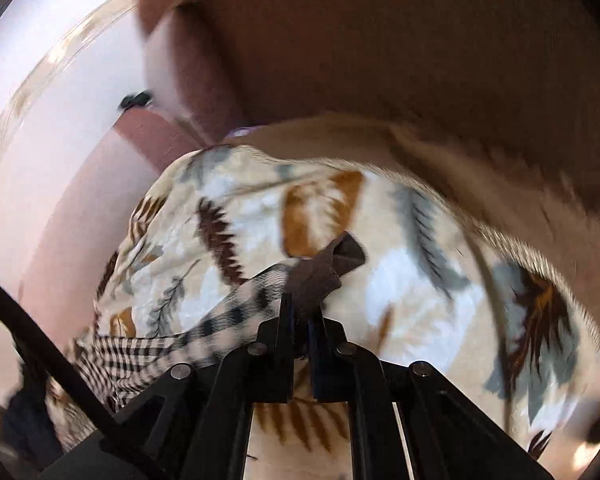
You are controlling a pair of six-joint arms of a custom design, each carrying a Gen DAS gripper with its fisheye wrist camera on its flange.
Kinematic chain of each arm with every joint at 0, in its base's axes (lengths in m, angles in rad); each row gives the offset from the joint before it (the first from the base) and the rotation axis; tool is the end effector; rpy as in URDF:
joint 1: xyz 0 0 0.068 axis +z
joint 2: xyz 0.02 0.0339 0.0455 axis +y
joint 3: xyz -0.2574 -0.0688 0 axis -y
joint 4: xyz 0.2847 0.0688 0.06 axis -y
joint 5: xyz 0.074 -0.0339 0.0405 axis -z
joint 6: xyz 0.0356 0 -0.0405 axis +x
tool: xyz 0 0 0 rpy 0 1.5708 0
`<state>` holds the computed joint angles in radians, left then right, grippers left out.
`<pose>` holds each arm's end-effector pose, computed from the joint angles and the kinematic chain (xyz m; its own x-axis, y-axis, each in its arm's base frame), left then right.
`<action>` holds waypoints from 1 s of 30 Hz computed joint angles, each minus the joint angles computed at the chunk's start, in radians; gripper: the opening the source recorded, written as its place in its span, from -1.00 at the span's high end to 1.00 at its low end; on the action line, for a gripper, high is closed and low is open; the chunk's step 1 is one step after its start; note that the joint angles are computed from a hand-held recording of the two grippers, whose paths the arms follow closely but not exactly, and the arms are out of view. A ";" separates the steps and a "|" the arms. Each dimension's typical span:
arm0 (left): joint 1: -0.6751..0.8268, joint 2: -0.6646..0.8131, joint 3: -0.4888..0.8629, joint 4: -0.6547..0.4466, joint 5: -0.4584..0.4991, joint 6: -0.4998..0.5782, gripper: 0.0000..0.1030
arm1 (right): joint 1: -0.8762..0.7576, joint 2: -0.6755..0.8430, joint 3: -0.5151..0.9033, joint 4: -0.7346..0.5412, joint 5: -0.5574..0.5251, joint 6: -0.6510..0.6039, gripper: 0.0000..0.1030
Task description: Fold large clothes
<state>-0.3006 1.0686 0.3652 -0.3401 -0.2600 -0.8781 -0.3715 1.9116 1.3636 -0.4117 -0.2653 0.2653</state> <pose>0.2000 -0.0524 0.1070 -0.6522 -0.5764 -0.4923 -0.5314 0.8108 -0.2453 0.4157 -0.1519 0.1702 -0.6814 0.5370 -0.4974 0.4029 0.8425 0.3577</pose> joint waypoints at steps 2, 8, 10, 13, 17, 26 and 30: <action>0.029 -0.068 -0.016 -0.024 0.000 0.018 -0.41 | 0.075 -0.020 0.010 -0.009 0.016 -0.016 0.88; 0.196 -0.275 -0.060 -0.110 0.063 0.093 -0.41 | 0.361 -0.048 0.025 -0.010 0.035 -0.044 0.88; 0.289 -0.351 -0.072 -0.145 0.101 0.129 -0.41 | 0.489 -0.033 0.040 -0.006 0.031 -0.045 0.88; 0.434 -0.434 -0.084 -0.184 0.156 0.183 -0.41 | 0.654 0.021 0.085 0.000 0.021 -0.031 0.88; 0.634 -0.477 -0.086 -0.204 0.241 0.262 -0.41 | 0.848 0.100 0.127 0.026 0.013 0.001 0.88; 0.917 -0.464 -0.088 -0.190 0.405 0.367 -0.41 | 1.105 0.371 0.341 0.019 0.008 0.061 0.88; 0.956 -0.423 -0.082 -0.163 0.425 0.381 -0.40 | 1.155 0.456 0.433 -0.021 -0.002 0.033 0.86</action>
